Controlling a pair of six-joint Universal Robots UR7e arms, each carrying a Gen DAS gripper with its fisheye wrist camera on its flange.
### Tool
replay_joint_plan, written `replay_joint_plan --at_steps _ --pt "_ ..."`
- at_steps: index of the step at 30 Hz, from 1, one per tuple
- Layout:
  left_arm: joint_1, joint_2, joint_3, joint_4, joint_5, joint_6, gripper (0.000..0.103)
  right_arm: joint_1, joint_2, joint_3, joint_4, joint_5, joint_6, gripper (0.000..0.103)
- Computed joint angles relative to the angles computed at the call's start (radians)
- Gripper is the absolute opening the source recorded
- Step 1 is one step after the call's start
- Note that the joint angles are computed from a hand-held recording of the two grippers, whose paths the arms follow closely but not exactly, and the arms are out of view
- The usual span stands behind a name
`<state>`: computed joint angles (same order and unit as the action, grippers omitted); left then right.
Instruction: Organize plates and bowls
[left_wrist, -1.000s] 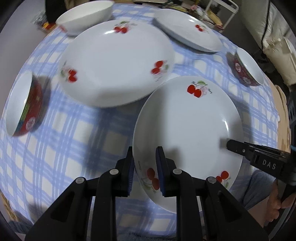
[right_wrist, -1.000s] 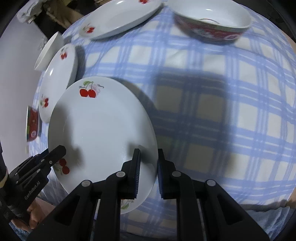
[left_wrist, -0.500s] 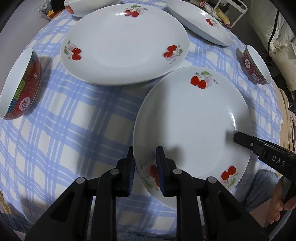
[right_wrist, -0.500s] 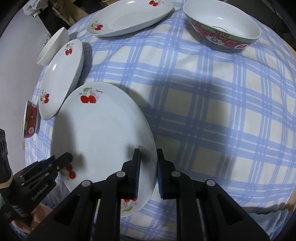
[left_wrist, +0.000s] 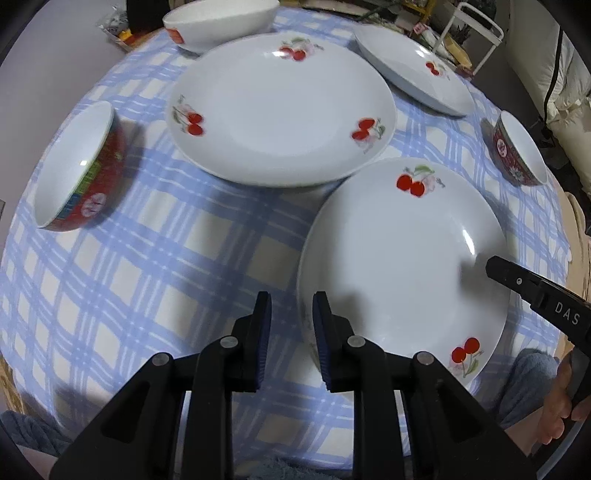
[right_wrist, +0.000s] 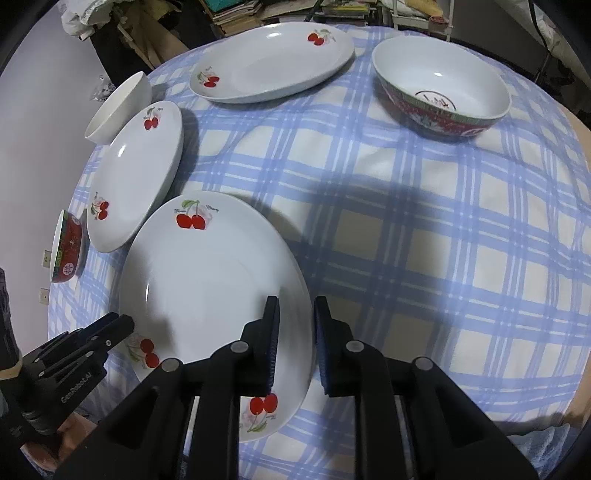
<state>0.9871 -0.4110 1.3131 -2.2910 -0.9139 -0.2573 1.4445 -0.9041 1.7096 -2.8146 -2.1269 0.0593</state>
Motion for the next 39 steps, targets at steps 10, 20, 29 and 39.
replay_joint_plan --at_steps 10,20,29,39 --pt "-0.043 -0.060 0.069 -0.178 0.119 0.125 0.050 0.055 0.023 0.021 -0.278 -0.042 -0.209 0.067" --pt "-0.034 -0.019 -0.059 -0.279 0.209 0.285 0.085 0.103 0.080 -0.044 -0.500 -0.046 -0.448 0.101" --pt "-0.009 0.079 -0.256 -0.253 0.240 0.397 0.086 0.112 0.147 -0.194 -0.431 -0.006 -0.459 0.101" --pt "0.026 0.169 -0.455 -0.275 0.163 0.471 0.086 0.120 0.225 -0.357 -0.308 0.007 -0.390 0.101"
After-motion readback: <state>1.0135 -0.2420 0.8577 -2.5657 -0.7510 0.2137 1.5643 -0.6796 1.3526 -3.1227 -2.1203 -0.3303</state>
